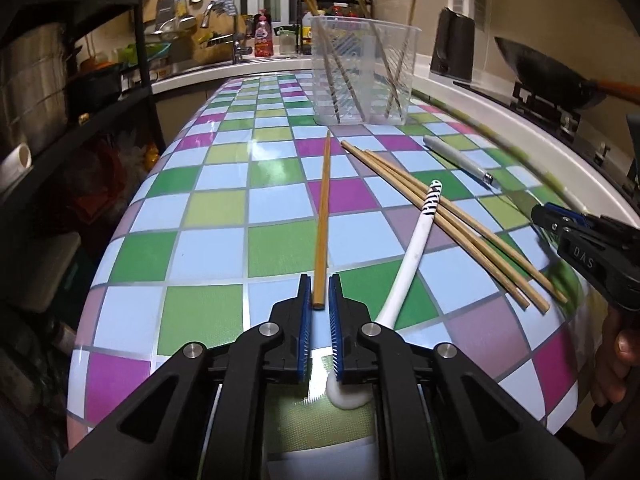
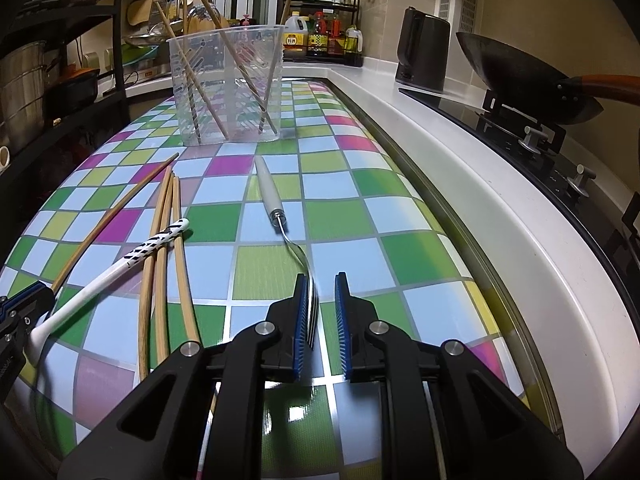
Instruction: Organize utensils
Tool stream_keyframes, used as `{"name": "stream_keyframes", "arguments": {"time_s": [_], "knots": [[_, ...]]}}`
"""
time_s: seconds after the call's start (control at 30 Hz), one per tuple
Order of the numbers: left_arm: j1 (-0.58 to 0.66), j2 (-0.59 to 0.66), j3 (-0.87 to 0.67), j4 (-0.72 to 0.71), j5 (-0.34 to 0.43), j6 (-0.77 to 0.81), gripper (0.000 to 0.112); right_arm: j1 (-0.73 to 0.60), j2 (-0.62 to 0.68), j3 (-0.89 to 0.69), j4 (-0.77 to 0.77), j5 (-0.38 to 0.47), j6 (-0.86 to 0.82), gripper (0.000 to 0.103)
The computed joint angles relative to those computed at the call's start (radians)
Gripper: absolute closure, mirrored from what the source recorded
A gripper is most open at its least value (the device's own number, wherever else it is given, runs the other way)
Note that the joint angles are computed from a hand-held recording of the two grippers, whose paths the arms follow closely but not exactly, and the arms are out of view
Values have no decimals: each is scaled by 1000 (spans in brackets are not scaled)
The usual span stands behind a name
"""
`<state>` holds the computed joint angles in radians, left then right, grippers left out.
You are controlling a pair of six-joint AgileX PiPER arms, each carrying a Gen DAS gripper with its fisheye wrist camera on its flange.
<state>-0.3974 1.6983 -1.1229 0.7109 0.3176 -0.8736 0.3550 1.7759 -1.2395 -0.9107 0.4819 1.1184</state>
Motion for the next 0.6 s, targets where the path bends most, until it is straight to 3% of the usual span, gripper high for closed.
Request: {"name": "stream_keyframes", "arguments": {"time_s": [0.17, 0.23, 0.43, 0.6], "knots": [[10, 0, -11, -81, 7, 77, 104, 4, 3, -5, -4, 1, -7, 98], [21, -4, -17, -168, 6, 157, 106, 9, -1, -4, -22, 9, 5, 99], [31, -44, 16, -228, -13, 202, 106, 17, -50, 20, -65, 13, 36, 101], [26, -141, 86, -73, -42, 69, 106, 29, -113, 39, -116, 23, 66, 101]]}}
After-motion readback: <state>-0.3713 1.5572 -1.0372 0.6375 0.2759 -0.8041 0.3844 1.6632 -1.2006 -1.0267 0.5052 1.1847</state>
